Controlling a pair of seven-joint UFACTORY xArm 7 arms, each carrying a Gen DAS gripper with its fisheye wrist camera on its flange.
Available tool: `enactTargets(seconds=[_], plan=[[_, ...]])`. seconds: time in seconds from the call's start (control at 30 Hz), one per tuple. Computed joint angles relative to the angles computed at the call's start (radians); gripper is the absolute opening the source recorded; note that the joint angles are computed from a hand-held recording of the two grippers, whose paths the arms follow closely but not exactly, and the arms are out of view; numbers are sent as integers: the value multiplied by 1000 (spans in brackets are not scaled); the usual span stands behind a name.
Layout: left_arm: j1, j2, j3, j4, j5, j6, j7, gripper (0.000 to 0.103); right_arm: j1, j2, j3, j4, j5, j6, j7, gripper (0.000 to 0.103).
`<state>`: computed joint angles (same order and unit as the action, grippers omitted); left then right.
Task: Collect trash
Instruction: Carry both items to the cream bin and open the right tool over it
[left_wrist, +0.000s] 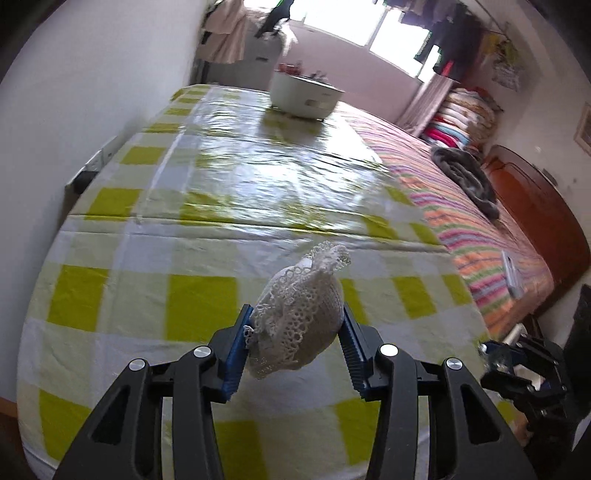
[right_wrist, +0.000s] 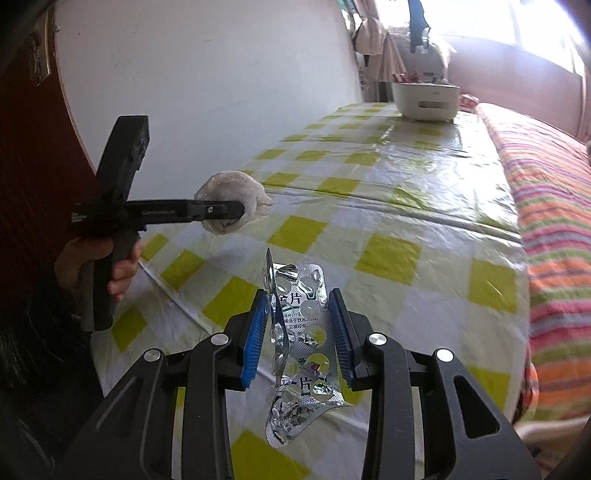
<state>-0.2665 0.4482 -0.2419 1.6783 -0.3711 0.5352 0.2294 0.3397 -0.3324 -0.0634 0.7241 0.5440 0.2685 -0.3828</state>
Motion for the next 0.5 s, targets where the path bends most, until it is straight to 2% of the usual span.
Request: enactTargets(seconds=[0.13,0.3,0.5], plan=[[2,-32,-33,-43,-36,6,48,44,-48,-75,31,-68,-59,-9,70,33],[-1,-81,-69,-103,-118,20,130,44,-81,-165,35,-138,-138,-11,162,33],[-26,-130,-81,-157,-210,35,218,44,-113,-276,35,-220,-218,-15,266,33]])
